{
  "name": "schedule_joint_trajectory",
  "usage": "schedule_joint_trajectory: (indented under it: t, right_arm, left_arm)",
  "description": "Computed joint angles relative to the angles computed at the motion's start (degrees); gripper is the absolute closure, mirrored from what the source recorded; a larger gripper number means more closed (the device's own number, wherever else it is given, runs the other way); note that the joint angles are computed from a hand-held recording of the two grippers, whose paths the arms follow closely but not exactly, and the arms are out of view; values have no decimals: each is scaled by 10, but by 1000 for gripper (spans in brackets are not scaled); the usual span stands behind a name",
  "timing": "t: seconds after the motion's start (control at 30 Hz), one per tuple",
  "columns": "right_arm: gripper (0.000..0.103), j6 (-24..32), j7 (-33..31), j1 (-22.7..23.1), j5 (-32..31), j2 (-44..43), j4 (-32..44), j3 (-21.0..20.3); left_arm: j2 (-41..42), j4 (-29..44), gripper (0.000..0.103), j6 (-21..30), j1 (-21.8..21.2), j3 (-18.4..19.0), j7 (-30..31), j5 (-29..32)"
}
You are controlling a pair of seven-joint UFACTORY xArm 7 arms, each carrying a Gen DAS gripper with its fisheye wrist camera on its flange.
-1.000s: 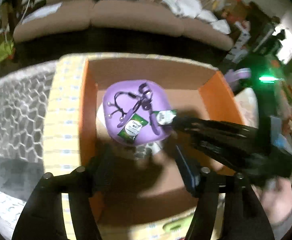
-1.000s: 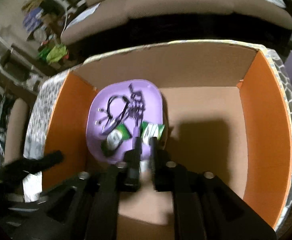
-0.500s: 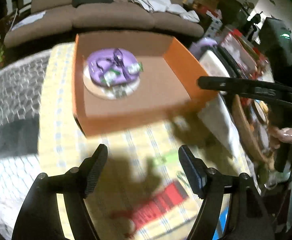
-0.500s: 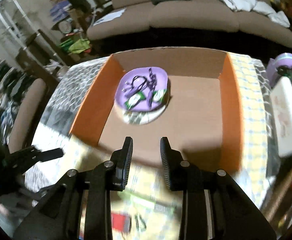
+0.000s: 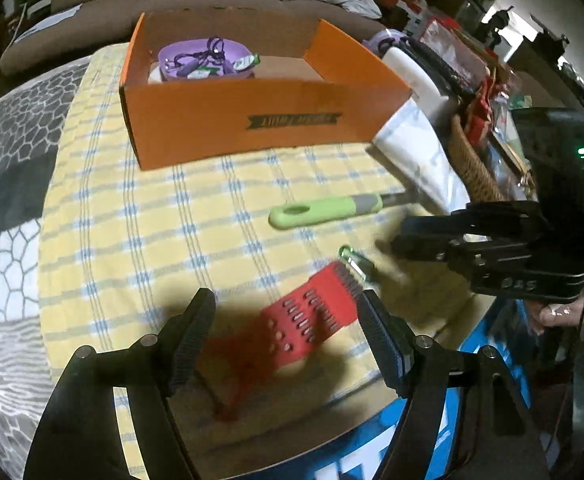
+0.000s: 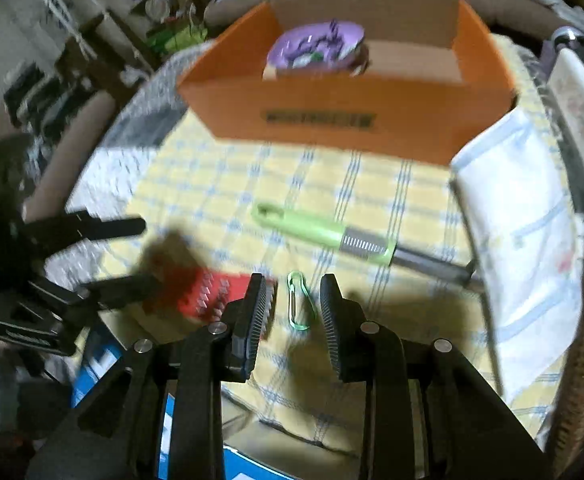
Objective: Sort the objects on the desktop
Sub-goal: 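Grasp the red grater by its end with the left gripper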
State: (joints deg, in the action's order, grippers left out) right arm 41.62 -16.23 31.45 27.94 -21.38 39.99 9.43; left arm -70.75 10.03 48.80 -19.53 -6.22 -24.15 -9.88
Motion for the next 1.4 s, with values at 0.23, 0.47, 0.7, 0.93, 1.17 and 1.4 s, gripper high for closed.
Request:
schedule_joint_trajectory:
  t: [0.23, 0.47, 0.7, 0.93, 1.17, 1.4]
  right_arm:
    - [76, -13, 18, -2, -52, 35, -11, 21]
    - [76, -13, 12, -1, -83, 68, 8, 31]
    - [75, -18, 49, -3, -158, 70, 13, 57]
    - [81, -20, 96, 5, -236, 59, 6, 70]
    - [84, -8, 31, 11, -117, 37, -7, 10]
    - [84, 20, -48, -11, 14, -1, -12, -43]
  left_arm:
    - [-25, -33, 27, 5, 0, 26, 31, 1]
    - [-43, -41, 27, 27, 24, 49, 63, -8]
    - [-18, -33, 27, 23, 12, 35, 80, -18]
    - [7, -21, 27, 23, -10, 13, 92, -13]
    - [41, -15, 27, 4, -28, 9, 113, -11]
    - [91, -11, 28, -16, -34, -4, 123, 12]
